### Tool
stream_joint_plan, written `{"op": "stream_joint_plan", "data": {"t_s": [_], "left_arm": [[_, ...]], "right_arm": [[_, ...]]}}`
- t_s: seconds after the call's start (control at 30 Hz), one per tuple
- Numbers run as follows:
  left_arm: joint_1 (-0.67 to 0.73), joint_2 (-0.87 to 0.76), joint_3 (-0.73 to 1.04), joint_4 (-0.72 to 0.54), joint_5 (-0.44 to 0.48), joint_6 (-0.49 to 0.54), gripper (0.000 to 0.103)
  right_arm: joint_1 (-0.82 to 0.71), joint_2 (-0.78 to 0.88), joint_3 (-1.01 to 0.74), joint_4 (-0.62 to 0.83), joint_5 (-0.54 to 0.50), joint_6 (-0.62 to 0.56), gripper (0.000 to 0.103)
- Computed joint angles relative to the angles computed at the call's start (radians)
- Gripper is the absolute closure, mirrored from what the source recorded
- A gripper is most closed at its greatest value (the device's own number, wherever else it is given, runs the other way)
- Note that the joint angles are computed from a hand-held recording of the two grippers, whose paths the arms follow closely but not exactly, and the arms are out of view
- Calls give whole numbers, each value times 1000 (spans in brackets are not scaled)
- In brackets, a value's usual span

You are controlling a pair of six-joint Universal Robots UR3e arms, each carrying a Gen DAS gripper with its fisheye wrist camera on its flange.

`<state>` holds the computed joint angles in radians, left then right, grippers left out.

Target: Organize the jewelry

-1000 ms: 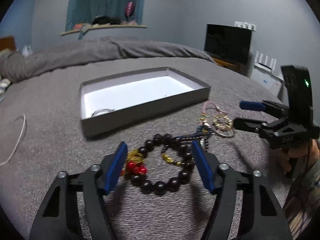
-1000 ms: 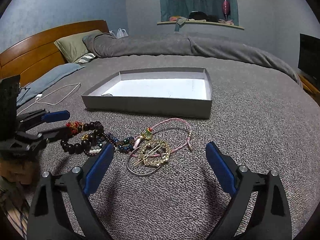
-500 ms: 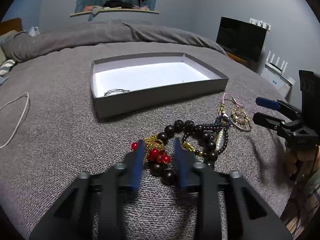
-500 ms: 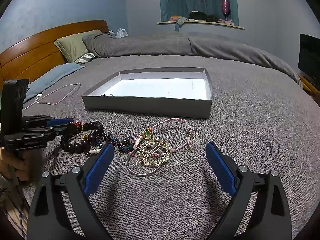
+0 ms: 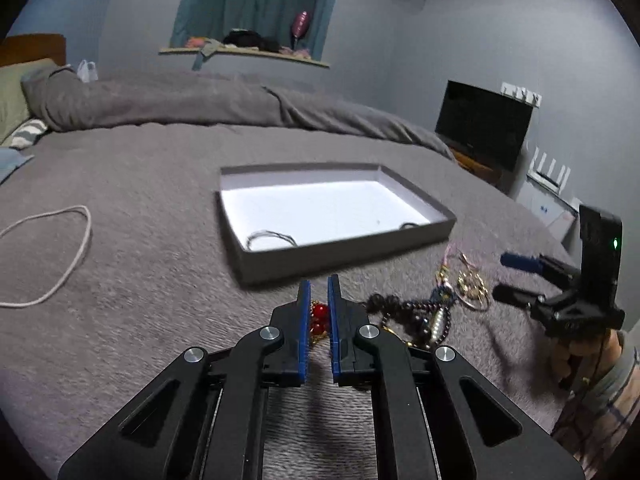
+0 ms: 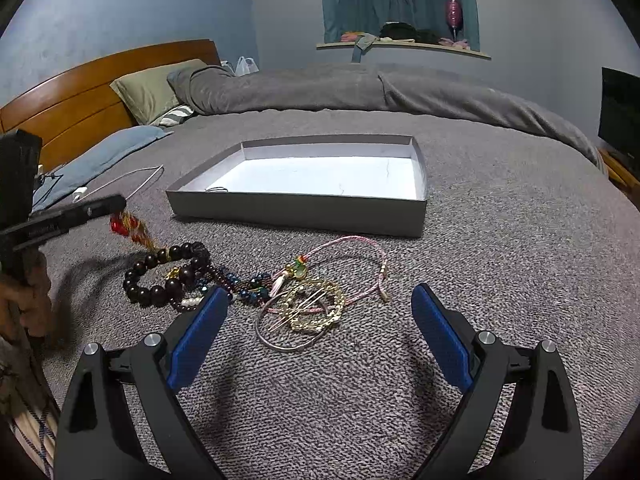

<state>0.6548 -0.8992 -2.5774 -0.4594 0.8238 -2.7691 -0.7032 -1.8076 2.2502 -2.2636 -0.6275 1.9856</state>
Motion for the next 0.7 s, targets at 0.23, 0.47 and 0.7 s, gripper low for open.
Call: {"op": "stream_joint_plan", "data": {"t_s": [0.23,0.47,0.7], "left_arm": [[-42,-99,29,33,72,-19,94],[-132,-229,51,95,179,-34,94],[-176,-287,63,126,250,-40,83]], "right_arm": [[41,3,-12,7,-45,-12,30],[82,79,-53,-54,-100,85,30],[130,88,-39,-132,-129,111,30]]}}
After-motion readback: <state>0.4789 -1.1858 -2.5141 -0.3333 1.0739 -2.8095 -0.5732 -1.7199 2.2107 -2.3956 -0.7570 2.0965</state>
